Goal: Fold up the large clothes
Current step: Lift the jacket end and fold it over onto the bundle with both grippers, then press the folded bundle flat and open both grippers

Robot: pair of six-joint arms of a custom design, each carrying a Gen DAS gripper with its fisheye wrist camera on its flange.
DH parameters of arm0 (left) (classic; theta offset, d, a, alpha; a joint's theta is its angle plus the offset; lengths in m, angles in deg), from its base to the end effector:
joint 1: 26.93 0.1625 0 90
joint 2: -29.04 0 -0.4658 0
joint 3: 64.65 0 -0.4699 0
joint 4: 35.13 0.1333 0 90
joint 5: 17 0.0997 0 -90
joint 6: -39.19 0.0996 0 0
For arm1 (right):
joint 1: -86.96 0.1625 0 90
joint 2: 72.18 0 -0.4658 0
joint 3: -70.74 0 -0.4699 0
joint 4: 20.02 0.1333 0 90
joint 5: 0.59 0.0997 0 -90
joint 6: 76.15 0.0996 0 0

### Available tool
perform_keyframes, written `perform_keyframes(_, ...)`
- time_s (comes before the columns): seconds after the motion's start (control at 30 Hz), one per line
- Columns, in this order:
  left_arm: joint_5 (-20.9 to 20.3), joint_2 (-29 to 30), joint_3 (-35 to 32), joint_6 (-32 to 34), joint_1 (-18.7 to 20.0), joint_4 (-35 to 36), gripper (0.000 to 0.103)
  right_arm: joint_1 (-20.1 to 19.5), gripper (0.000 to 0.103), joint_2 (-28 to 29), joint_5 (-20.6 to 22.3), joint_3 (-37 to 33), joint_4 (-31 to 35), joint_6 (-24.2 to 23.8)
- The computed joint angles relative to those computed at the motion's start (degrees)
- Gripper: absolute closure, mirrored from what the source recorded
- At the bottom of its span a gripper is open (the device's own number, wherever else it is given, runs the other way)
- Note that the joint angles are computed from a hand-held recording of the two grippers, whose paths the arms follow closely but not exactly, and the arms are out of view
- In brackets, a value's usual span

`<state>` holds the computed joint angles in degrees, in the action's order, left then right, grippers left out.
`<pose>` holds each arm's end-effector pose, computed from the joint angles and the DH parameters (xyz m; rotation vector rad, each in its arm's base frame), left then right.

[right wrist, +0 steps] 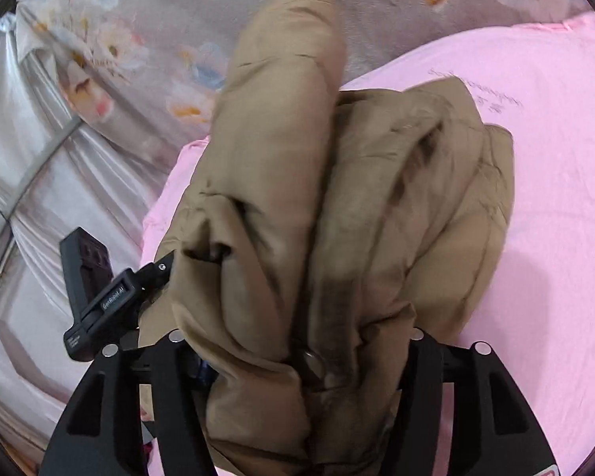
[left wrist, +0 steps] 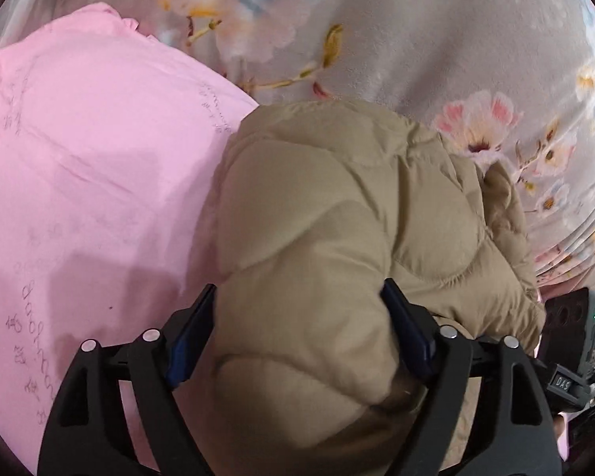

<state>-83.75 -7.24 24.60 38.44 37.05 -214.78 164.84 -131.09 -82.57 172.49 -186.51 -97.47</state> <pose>-0.1928 -0.7884 0.0492 0.4147 2.6997 -1.0086 -0.0078 -0.7375 0.2150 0.3003 -2.9495 0.9182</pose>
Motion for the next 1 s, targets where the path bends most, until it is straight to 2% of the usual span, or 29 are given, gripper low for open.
perform_keyframes(0.1, 3.53, -2.43, 3.53, 2.07, -1.69, -0.73, 0.023, 0.74, 0.037, -5.36, -5.42, 5.43, -3.05, 0.50)
perform_keyframes(0.17, 5.76, -4.75, 6.87, 3.27, -2.98, -2.04, 0.022, 1.81, 0.038, -9.57, -9.18, 10.24, -7.26, -2.57)
perform_keyframes(0.23, 10.92, -6.80, 10.38, 4.91, -4.89, -3.24, 0.020, 3.21, 0.057, -11.61, -12.99, 13.32, -11.08, -6.85)
perform_keyframes(0.3, 13.60, -8.22, 12.92, 6.01, -5.97, -3.12, 0.019, 4.86, 0.088, -13.04, -16.15, 15.85, -11.61, -10.67)
perform_keyframes(0.37, 16.66, -8.94, 14.82, 7.50, -6.84, -1.45, 0.020, 6.26, 0.101, -12.50, -18.58, 16.60, -8.71, -13.77)
perform_keyframes(0.43, 18.89, -8.88, 15.93, 8.60, -7.24, 0.07, 0.020, 8.08, 0.103, -9.40, -23.32, 16.62, -8.00, -17.26)
perform_keyframes(0.57, 21.14, -8.05, 16.67, 7.59, -7.13, 4.18, 0.020, 10.18, 0.103, -0.72, -33.23, 13.84, -14.14, -21.79)
perform_keyframes(0.63, 23.37, -6.82, 16.42, 7.32, -7.20, 4.24, 0.019, 9.55, 0.103, 0.73, -33.80, 12.16, -15.81, -21.24)
perform_keyframes(0.7, 24.13, -5.94, 15.61, 6.70, -7.25, 4.67, 0.019, 7.94, 0.103, -0.47, -29.71, 10.21, -11.09, -16.40)
perform_keyframes(0.83, 22.48, -3.90, 12.53, 4.67, -6.95, 5.93, 0.019, 7.12, 0.103, 0.67, -30.37, 7.41, -13.03, -15.32)
perform_keyframes(0.93, 23.63, -0.81, 9.00, 2.83, -7.10, 8.06, 0.018, 5.34, 0.103, 1.91, -30.33, 4.67, -11.94, -12.01)
perform_keyframes(1.0, 25.13, 0.63, 7.38, 1.95, -7.36, 9.24, 0.018, 4.25, 0.103, 1.01, -28.08, 4.87, -10.06, -9.49)
